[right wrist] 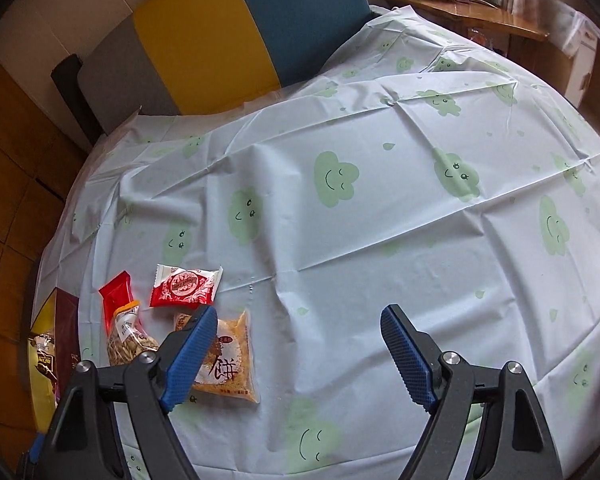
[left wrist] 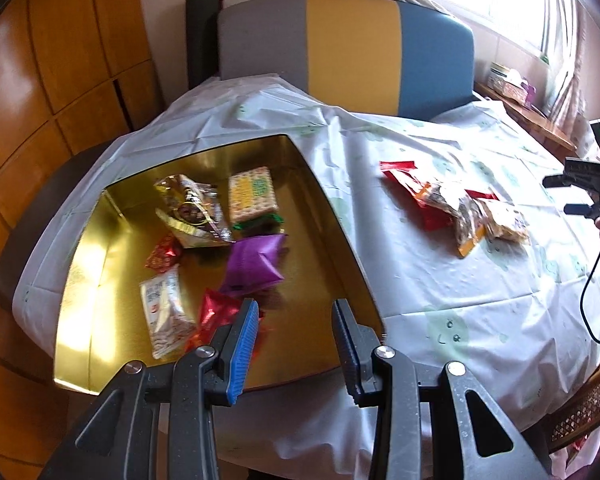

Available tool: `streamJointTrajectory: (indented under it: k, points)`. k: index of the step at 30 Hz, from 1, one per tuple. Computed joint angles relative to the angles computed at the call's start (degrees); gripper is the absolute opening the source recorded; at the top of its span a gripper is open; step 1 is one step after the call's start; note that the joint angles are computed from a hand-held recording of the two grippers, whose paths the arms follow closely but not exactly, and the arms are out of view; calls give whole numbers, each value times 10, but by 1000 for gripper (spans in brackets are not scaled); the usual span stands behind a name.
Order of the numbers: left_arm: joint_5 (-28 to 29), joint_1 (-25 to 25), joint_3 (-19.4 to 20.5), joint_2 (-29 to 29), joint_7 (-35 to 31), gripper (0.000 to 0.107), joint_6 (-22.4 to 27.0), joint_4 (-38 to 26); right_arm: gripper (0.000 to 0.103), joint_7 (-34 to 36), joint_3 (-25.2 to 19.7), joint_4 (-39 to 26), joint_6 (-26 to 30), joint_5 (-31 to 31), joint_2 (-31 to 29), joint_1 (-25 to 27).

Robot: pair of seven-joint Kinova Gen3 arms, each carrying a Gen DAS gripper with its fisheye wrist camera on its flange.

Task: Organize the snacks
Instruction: 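Move both tools back toward the remaining snack packets on the table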

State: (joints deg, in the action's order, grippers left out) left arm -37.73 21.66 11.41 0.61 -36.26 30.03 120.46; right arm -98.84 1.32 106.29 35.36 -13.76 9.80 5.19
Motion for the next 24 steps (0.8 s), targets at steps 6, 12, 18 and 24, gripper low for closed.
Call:
streamJointTrajectory:
  k: [6, 12, 18, 24]
  points:
    - [13, 12, 2, 14, -26, 38, 0, -14, 85, 3, 0, 3, -5, -9, -5, 5]
    - [34, 26, -2, 26, -60, 38, -6, -31, 85, 6, 0, 6, -8, -15, -7, 7]
    - [60, 39, -5, 39, -106, 38, -9, -55, 85, 14, 0, 8, -9, -26, -10, 11]
    - [139, 37, -7, 62, -196, 38, -13, -93, 85, 25, -1, 8, -8, -35, -11, 12]
